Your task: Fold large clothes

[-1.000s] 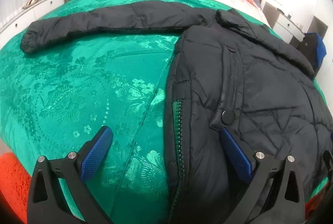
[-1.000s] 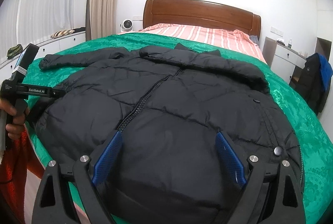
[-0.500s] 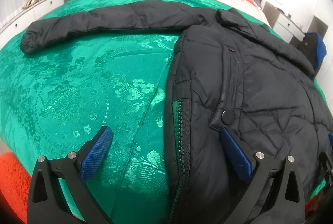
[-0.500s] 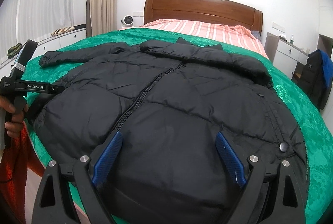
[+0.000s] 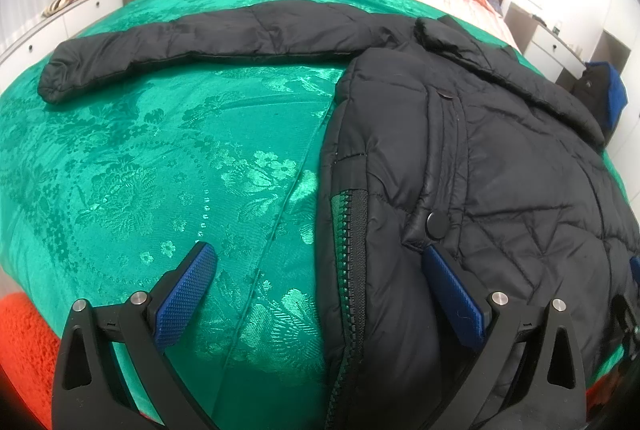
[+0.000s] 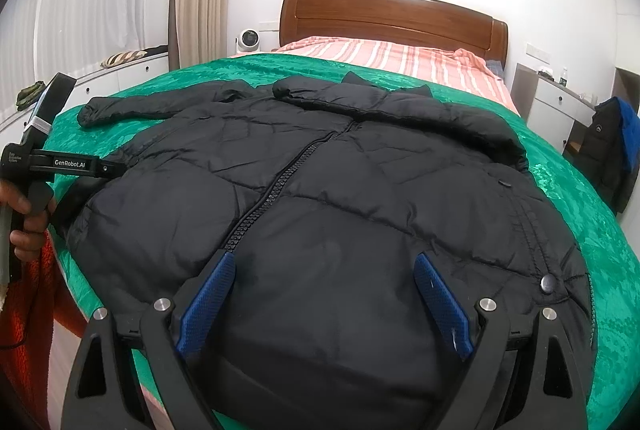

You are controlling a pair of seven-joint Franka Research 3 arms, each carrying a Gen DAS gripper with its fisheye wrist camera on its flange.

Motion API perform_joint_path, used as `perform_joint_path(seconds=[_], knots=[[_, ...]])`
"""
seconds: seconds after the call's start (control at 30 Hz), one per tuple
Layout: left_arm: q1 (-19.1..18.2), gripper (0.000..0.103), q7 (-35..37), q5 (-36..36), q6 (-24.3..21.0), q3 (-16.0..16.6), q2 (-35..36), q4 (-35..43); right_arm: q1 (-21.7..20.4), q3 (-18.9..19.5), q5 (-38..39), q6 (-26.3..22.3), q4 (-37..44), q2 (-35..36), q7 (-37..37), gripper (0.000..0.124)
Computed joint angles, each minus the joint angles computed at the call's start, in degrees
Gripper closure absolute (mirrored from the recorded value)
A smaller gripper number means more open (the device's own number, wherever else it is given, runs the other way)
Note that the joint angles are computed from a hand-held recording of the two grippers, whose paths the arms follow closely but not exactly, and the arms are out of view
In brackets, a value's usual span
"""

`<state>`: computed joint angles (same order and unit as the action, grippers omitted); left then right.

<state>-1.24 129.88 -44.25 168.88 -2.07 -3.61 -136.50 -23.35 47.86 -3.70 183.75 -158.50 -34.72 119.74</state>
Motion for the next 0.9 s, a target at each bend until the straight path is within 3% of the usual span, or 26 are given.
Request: perform_joint_path(seconds=[0.4,0.63,0.77,0.9], knots=[[0.8,0.001,-5.1,4.2,-2.9,0.2,-0.7,0.4,0.0,0.1,0.0,0.1,0.0,0.0,0.1,0.033],[1.9,0.001,-6.4,2.7,-5.3,1.9,-0.9,3.1,0.5,-0.5,0.5,1.3,-0.3,0.3,-0.8,0.033],[5.0,0.001,-5.9,-2.3,-8.4,3.5,1.4,7.9,0.2,-0.1,1.3,0.8,-0.3,0.1,-0.9,0.033],[11.4,0.001,-9.6,-10.2,-12.6,4.8,8.2,17.5,-0.5,0.6,1.0,0.4,0.0,-0.2,-0.9,0.033]])
